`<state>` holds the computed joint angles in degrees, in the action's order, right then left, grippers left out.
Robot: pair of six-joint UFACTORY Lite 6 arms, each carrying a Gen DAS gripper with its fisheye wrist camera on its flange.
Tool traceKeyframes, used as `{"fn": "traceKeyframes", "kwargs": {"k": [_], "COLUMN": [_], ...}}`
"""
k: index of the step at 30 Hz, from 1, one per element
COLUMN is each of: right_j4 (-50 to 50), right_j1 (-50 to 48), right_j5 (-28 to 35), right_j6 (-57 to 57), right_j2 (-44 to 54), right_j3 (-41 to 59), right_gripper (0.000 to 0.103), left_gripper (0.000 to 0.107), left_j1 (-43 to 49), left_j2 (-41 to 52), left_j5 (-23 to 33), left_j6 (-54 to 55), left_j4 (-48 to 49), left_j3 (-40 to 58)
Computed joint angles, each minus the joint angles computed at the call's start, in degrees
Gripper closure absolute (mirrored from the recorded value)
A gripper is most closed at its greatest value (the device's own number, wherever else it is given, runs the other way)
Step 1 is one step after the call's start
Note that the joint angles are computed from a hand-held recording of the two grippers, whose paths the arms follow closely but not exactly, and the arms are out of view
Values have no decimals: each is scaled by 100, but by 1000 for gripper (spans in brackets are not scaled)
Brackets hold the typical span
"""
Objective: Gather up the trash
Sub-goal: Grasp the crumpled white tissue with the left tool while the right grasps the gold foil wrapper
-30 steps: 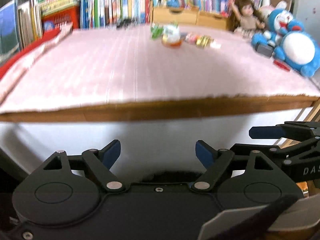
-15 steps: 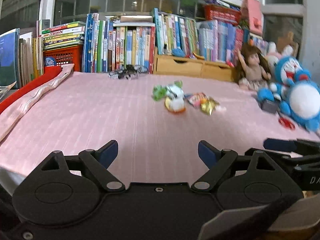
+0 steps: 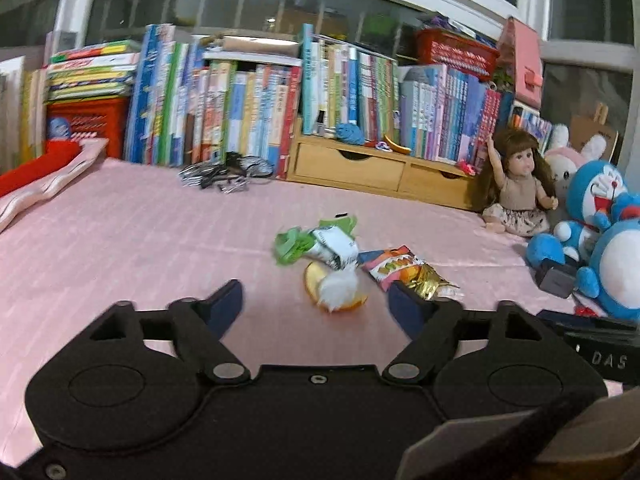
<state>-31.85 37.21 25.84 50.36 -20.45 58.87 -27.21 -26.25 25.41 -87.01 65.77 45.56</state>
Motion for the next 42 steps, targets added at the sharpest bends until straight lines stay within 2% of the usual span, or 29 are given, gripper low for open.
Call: {"fn": "traceKeyframes", "kwargs": {"k": [4, 6, 9, 11, 15, 18, 20, 21, 22, 25, 28, 33, 37, 42], "right_j4": [1531, 2400, 3340, 3748, 3567, 3247, 3110, 2998, 2918, 2771, 2494, 2744, 2931, 3022], "right_j1": [-566, -817, -1054, -1155, -1149, -1087, -1049, -1027, -1014, -975, -905, -902, -790, -530], "right_j5": [-286, -319, -285, -192, -13, 237, 367, 418, 463, 583, 515, 305, 159, 87], "right_j6": [-1243, -1913, -2565, -2853, -2577, -2212, -2025, -1910, -1846, -1650, -1413, -1736, -2014, -2099], "right_j2": [793, 1182, 1773, 2168, 2822, 3310, 3588, 3691, 3770, 3921, 3737, 3097, 2438, 1592], "right_j3": [651, 985, 1486, 1827, 2411, 2929, 3218, 3341, 3433, 3605, 3378, 2733, 2146, 1407], "right_gripper": [42, 45, 47, 48, 48, 49, 54, 56, 61, 80, 83, 83, 83, 83], "left_gripper": [57, 61, 61, 61, 59, 58, 62, 71, 78, 79, 80, 80, 80, 80], "left_j1": [167, 255, 372, 350, 513, 709, 829, 869, 889, 826, 786, 771, 724, 229], "left_j2": [1101, 1583, 2049, 2409, 2935, 3157, 3236, 3260, 3261, 3090, 2779, 1941, 1122, 83], "left_j5": [-304, -508, -898, -783, -903, -1164, -1352, -1420, -1454, -1318, -1310, -1403, -1440, -703], "left_j6": [215, 282, -321, -438, -811, -516, -280, -82, 52, -735, -948, -755, 12, 187], "left_j4": [181, 277, 1153, 1348, 1655, 1310, 999, 789, 640, 1378, 1584, 1284, 323, 8], "left_j3": [675, 988, 1189, 1431, 1747, 1885, 1911, 1927, 1918, 1709, 1465, 890, 362, -239]}}
